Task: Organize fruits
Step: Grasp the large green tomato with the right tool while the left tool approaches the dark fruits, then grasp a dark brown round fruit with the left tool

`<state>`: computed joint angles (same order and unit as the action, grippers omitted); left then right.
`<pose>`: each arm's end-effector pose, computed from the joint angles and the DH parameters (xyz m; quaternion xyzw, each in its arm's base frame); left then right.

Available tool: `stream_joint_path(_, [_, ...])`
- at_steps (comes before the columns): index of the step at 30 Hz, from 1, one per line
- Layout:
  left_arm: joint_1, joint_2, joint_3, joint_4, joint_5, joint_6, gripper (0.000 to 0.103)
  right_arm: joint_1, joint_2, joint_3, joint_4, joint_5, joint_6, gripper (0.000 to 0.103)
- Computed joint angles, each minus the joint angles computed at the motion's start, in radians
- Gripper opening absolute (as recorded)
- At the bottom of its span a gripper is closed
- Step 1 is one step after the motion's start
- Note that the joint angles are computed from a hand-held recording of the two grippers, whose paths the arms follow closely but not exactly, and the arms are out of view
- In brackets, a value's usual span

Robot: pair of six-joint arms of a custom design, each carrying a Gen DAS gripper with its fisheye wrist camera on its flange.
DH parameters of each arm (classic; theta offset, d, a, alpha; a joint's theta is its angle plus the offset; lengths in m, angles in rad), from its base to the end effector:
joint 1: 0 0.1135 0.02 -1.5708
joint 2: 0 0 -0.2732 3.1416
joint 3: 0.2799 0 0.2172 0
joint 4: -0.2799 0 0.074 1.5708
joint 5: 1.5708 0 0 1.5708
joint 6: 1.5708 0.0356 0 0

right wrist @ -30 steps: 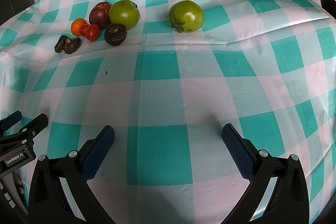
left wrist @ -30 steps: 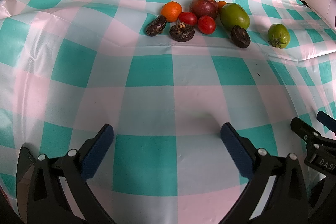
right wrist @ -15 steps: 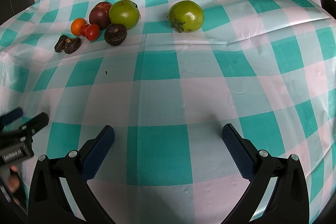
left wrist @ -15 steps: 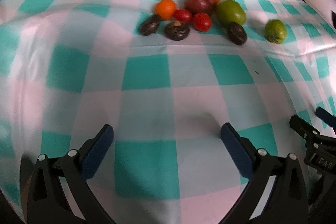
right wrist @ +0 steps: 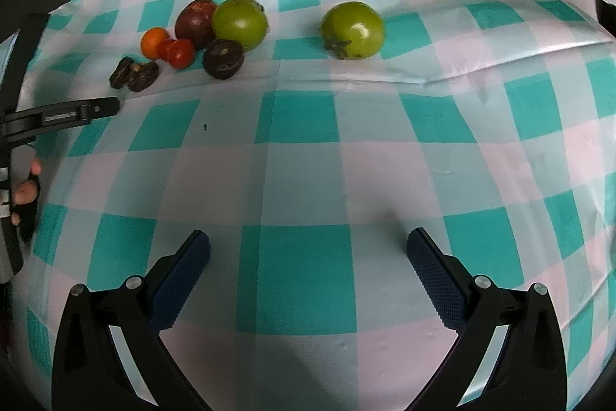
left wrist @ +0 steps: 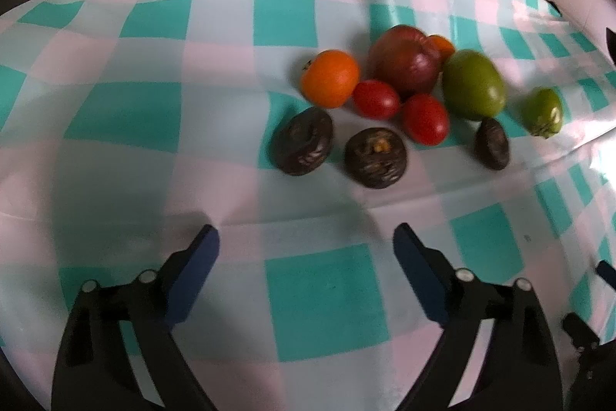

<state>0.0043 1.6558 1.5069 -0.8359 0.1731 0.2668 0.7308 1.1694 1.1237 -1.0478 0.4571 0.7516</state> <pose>0.3189 -0.0048 0.3232 0.1496 0.9423 -0.0431 0.2963 0.1395 0.1039 0.3213 0.0634 0.9458 -0.0069 0.3185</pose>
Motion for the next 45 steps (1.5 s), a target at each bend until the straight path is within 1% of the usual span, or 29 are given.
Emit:
stream_joint_path(1, [0.008, 0.004, -0.001, 0.006, 0.008, 0.007, 0.085, -0.006, 0.008, 0.007, 0.003, -0.012, -0.014, 0.099])
stream_joint_path(2, [0.015, 0.002, -0.001, 0.008, 0.016, 0.012, 0.081, -0.023, 0.016, 0.016, 0.012, -0.033, -0.045, 0.099])
stream_joint_path(3, [0.024, -0.003, 0.000, 0.013, 0.021, 0.014, 0.071, -0.046, 0.019, 0.019, 0.032, -0.055, -0.077, 0.099])
stream_joint_path(5, [0.037, 0.006, 0.018, 0.009, 0.028, 0.005, 0.065, -0.084, 0.024, 0.028, 0.066, -0.070, -0.123, 0.098])
stream_joint_path(7, [0.047, 0.011, 0.028, 0.003, 0.038, -0.018, 0.065, -0.157, 0.039, 0.044, 0.113, -0.068, -0.169, 0.098])
stream_joint_path(8, [0.045, 0.003, 0.018, 0.008, 0.030, -0.026, 0.065, -0.219, 0.048, 0.049, 0.150, -0.094, -0.198, 0.098])
stream_joint_path(10, [0.034, -0.014, -0.007, 0.024, 0.003, -0.037, 0.065, -0.359, 0.091, 0.068, 0.211, -0.198, -0.255, 0.098])
stream_joint_path(11, [0.028, -0.017, -0.015, 0.033, -0.011, -0.039, 0.065, -0.411, 0.126, 0.092, 0.222, -0.226, -0.270, 0.098])
stream_joint_path(13, [0.017, -0.016, -0.018, 0.045, -0.027, -0.039, 0.065, -0.470, 0.214, 0.162, 0.244, -0.225, -0.317, 0.098])
stream_joint_path(16, [0.025, -0.004, 0.002, 0.036, -0.021, -0.015, 0.064, -0.501, 0.325, 0.257, 0.262, -0.209, -0.395, 0.098])
stream_joint_path(20, [0.031, 0.033, 0.053, 0.021, -0.022, 0.036, 0.058, -0.514, 0.449, 0.374, 0.246, -0.162, -0.474, 0.097])
stream_joint_path(22, [0.046, 0.051, 0.079, 0.011, -0.008, 0.073, 0.054, -0.529, 0.482, 0.409, 0.245, -0.178, -0.514, 0.092])
stream_joint_path(24, [0.053, 0.076, 0.110, 0.008, 0.002, 0.100, 0.046, -0.540, 0.501, 0.430, 0.236, -0.200, -0.530, 0.079])
stream_joint_path(25, [0.056, 0.084, 0.119, 0.009, 0.003, 0.110, 0.044, -0.538, 0.493, 0.422, 0.242, -0.198, -0.524, 0.076])
stream_joint_path(27, [0.069, 0.103, 0.142, 0.009, 0.026, 0.125, 0.036, -0.554, 0.469, 0.399, 0.263, -0.207, -0.509, 0.064])
stream_joint_path(29, [0.072, 0.113, 0.141, 0.020, 0.052, 0.136, 0.036, -0.582, 0.455, 0.390, 0.272, -0.255, -0.509, 0.064])
stream_joint_path(30, [0.065, 0.115, 0.143, 0.022, 0.049, 0.144, 0.034, -0.586, 0.452, 0.389, 0.271, -0.260, -0.509, 0.064])
stream_joint_path(32, [0.047, 0.133, 0.174, 0.005, 0.044, 0.155, 0.036, -0.584, 0.449, 0.393, 0.261, -0.249, -0.516, 0.064])
stream_joint_path(34, [0.040, 0.126, 0.166, 0.014, 0.033, 0.176, 0.037, -0.585, 0.448, 0.398, 0.254, -0.247, -0.520, 0.064])
stream_joint_path(35, [0.036, 0.126, 0.166, 0.017, 0.030, 0.179, 0.037, -0.564, 0.460, 0.410, 0.249, -0.235, -0.503, 0.065])
stream_joint_path(37, [0.030, 0.125, 0.160, 0.023, 0.036, 0.193, 0.037, -0.563, 0.459, 0.416, 0.242, -0.238, -0.501, 0.065])
stream_joint_path(38, [0.012, 0.135, 0.172, 0.022, 0.030, 0.187, 0.037, -0.569, 0.468, 0.424, 0.242, -0.240, -0.506, 0.066])
stream_joint_path(39, [0.006, 0.146, 0.189, 0.009, 0.041, 0.190, 0.037, -0.571, 0.474, 0.429, 0.239, -0.237, -0.510, 0.066])
stream_joint_path(41, [-0.001, 0.177, 0.243, -0.048, 0.096, 0.191, 0.037, -0.562, 0.479, 0.414, 0.253, -0.226, -0.506, 0.066])
stream_joint_path(42, [0.003, 0.188, 0.265, -0.087, 0.138, 0.201, 0.040, -0.561, 0.480, 0.417, 0.250, -0.222, -0.506, 0.066])
stream_joint_path(43, [-0.001, 0.195, 0.272, -0.091, 0.145, 0.207, 0.044, -0.558, 0.481, 0.418, 0.248, -0.220, -0.503, 0.066])
stream_joint_path(44, [-0.011, 0.184, 0.251, -0.069, 0.133, 0.205, 0.048, -0.558, 0.481, 0.419, 0.248, -0.222, -0.502, 0.066])
stream_joint_path(45, [-0.022, 0.180, 0.238, -0.050, 0.117, 0.193, 0.049, -0.557, 0.483, 0.419, 0.250, -0.223, -0.500, 0.066])
